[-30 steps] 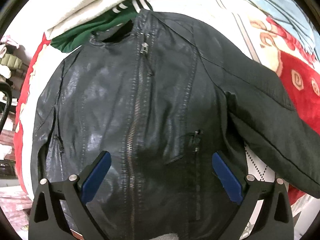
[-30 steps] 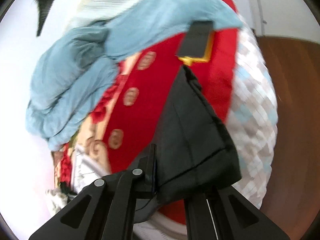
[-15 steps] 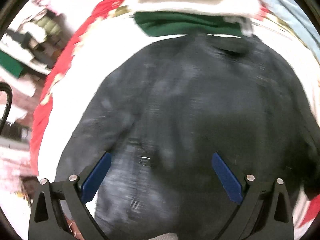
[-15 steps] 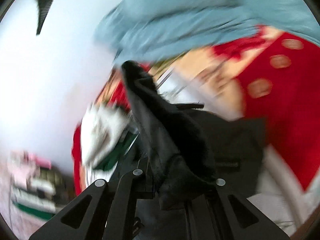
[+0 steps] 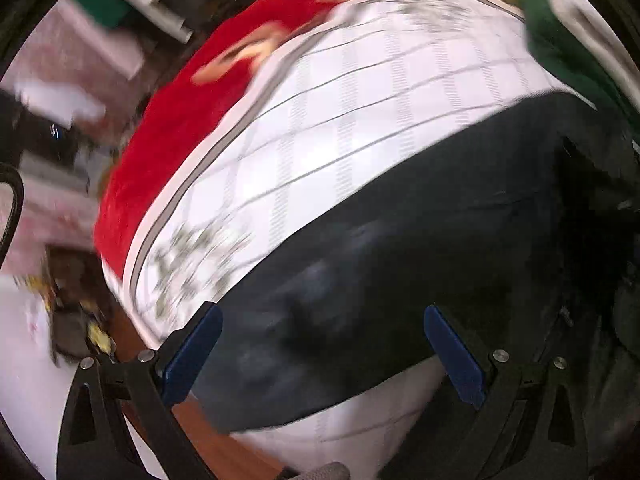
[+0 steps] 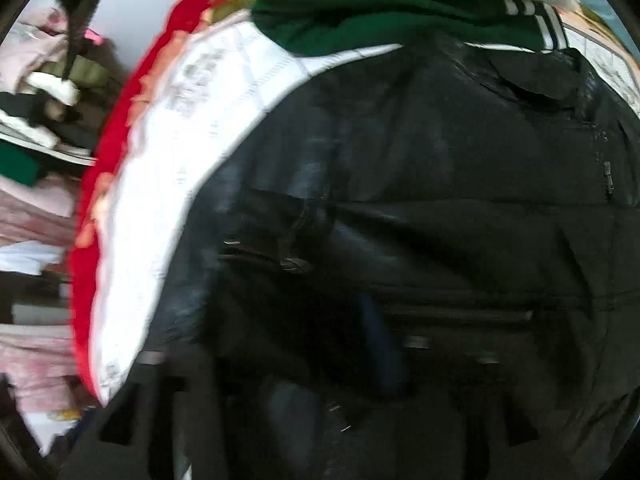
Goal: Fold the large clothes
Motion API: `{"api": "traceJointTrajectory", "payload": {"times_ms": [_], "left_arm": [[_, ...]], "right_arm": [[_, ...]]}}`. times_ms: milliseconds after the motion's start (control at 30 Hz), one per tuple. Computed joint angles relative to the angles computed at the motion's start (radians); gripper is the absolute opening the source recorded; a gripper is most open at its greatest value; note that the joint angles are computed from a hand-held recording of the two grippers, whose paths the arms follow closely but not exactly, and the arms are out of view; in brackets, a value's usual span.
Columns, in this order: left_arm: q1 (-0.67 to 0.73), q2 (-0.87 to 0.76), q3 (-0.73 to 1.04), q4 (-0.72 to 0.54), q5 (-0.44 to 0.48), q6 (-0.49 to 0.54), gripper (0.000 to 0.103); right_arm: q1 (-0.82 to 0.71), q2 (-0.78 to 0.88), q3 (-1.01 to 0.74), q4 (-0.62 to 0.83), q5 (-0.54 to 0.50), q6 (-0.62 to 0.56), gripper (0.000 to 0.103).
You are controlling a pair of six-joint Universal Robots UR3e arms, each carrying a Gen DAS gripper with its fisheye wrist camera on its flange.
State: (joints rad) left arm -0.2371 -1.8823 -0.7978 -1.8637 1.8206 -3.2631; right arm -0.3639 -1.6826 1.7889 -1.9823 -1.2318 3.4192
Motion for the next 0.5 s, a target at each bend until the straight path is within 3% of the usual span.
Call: {"api": "traceJointTrajectory", "payload": {"times_ms": [33,100,200,367,500], "left_arm": [[0.053,0.05,-0.048,-0.007,-0.031,0.017,0.103],[0.193,0.156,-0.148,-0.063,-0.117,0.052,0.103],[0.394,0.292,-0.318,-0.158,-0.267,0.05,0.103],[0.724,0.454,-0.698,-0.137,-0.479,0.076,0.102],[0.82,0.435,-0.844,-0.007,-0.524,0.03,0.081]], "right_arm": [[-0.011,-0.039,0.011,0.011,0.021,0.007,0.078],[-0.061,-0.145,0.024,0.075,0.064,0.006,0.078],[-0.063,-0.216,-0.024,0.219,0.046,0.051,0.078],[-0.158,-0.311,0.021,0.437,0.043,-0.019,0.078],[-0.124,-0.343,0.115,0.405,0.054,0.048,0.078]]}}
